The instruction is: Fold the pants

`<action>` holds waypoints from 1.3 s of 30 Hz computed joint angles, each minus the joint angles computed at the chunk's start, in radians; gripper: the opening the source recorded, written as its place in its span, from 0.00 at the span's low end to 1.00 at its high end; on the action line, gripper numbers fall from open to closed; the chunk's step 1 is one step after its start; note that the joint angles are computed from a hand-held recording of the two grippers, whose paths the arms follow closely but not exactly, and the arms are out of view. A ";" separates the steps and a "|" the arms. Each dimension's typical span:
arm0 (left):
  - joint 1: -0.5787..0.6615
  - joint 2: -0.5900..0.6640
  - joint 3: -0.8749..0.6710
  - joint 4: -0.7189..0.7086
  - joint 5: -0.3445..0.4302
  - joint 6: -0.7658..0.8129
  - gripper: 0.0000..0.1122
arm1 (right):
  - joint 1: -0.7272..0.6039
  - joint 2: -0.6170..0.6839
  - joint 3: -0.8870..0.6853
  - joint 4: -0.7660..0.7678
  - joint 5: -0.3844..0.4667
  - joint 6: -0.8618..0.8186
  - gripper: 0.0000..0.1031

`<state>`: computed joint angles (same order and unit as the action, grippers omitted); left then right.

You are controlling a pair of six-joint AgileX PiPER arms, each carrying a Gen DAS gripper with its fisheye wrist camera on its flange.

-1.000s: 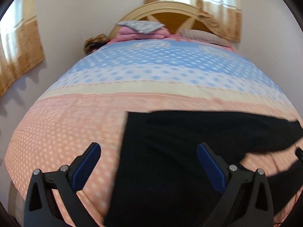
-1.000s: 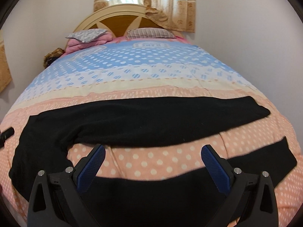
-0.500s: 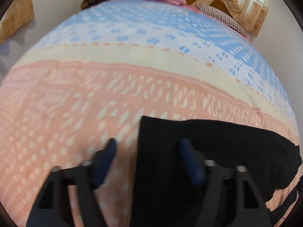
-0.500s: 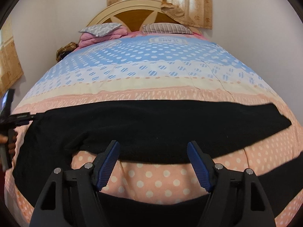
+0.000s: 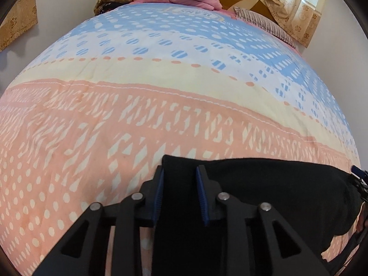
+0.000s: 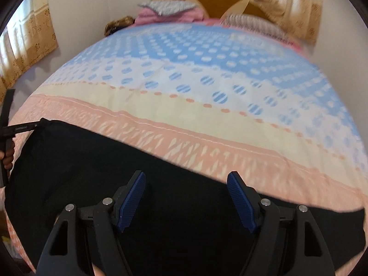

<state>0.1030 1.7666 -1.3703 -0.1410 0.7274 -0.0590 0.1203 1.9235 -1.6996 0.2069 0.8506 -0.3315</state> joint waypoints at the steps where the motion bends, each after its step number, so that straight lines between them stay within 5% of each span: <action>1: -0.001 0.006 -0.007 0.005 -0.001 -0.006 0.35 | -0.007 0.058 -0.069 0.002 0.051 -0.013 0.70; 5: -0.014 0.029 -0.034 0.027 0.001 -0.014 0.43 | -0.037 0.139 -0.140 0.071 0.133 -0.113 0.59; 6: -0.020 0.031 -0.032 0.033 -0.012 -0.010 0.42 | -0.047 0.134 -0.133 0.103 0.138 -0.156 0.46; 7: -0.026 0.026 -0.020 0.037 -0.033 -0.005 0.38 | -0.056 0.134 -0.137 0.133 0.161 -0.187 0.27; 10: -0.016 0.023 -0.011 -0.055 -0.047 0.076 0.15 | -0.058 0.125 -0.140 0.161 0.198 -0.183 0.07; 19: 0.029 -0.125 0.050 -0.180 -0.062 0.181 0.15 | -0.038 -0.168 0.092 0.168 0.068 -0.128 0.05; 25: 0.138 -0.390 0.237 -0.411 -0.061 0.466 0.15 | -0.069 -0.497 0.334 0.261 0.039 -0.194 0.05; 29: 0.300 -0.577 0.400 -0.611 0.029 0.728 0.15 | -0.101 -0.726 0.527 0.314 0.055 -0.255 0.05; 35: 0.533 -0.798 0.661 -0.742 0.155 1.053 0.16 | -0.116 -1.036 0.829 0.294 0.070 -0.275 0.05; 39: 0.621 -0.875 0.822 -0.742 0.111 1.175 0.29 | -0.060 -1.180 1.021 0.209 0.048 -0.179 0.05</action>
